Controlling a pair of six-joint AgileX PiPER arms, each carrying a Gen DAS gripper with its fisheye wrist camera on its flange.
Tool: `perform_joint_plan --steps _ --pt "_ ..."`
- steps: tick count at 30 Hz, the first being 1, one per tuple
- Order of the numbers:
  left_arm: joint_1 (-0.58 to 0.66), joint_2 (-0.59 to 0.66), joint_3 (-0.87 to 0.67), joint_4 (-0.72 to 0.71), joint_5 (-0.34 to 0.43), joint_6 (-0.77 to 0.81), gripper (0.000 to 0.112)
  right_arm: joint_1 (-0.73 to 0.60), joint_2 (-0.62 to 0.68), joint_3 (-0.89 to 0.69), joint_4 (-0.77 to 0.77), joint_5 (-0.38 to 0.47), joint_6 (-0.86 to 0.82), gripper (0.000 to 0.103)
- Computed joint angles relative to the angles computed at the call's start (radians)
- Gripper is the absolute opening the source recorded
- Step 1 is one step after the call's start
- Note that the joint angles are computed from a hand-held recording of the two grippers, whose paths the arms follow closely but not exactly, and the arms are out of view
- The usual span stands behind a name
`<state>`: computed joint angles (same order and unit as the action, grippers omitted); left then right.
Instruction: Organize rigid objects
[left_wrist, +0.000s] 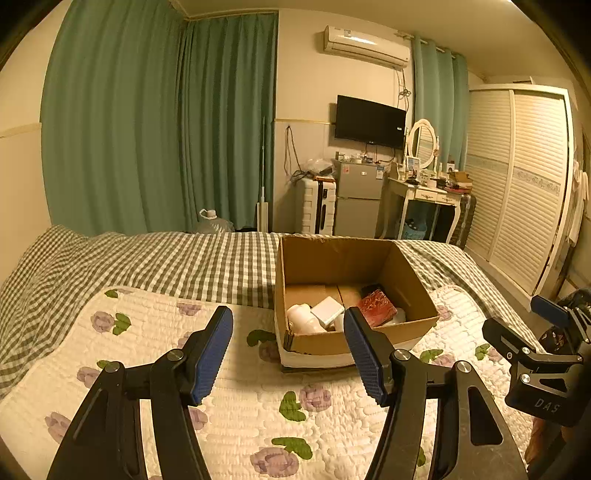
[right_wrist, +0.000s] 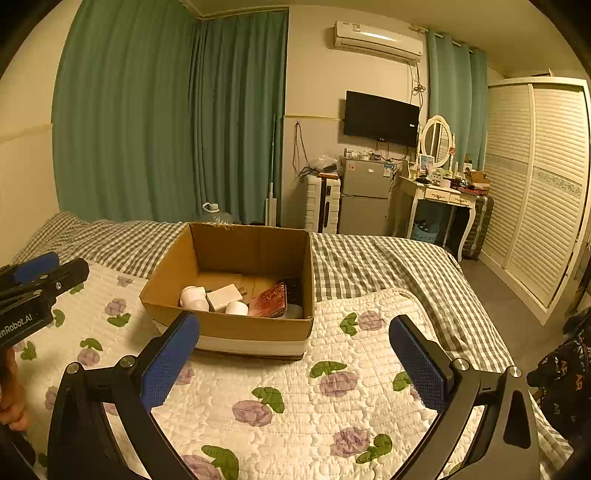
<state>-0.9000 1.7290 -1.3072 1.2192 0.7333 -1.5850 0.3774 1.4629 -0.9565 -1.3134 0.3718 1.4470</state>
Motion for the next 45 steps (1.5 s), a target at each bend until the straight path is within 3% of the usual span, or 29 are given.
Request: perform_joint_plan --steps 45 --pt "-0.018 -0.005 0.007 -0.010 0.045 0.000 0.065 0.036 -0.030 0.031 -0.026 0.008 0.040 0.103"
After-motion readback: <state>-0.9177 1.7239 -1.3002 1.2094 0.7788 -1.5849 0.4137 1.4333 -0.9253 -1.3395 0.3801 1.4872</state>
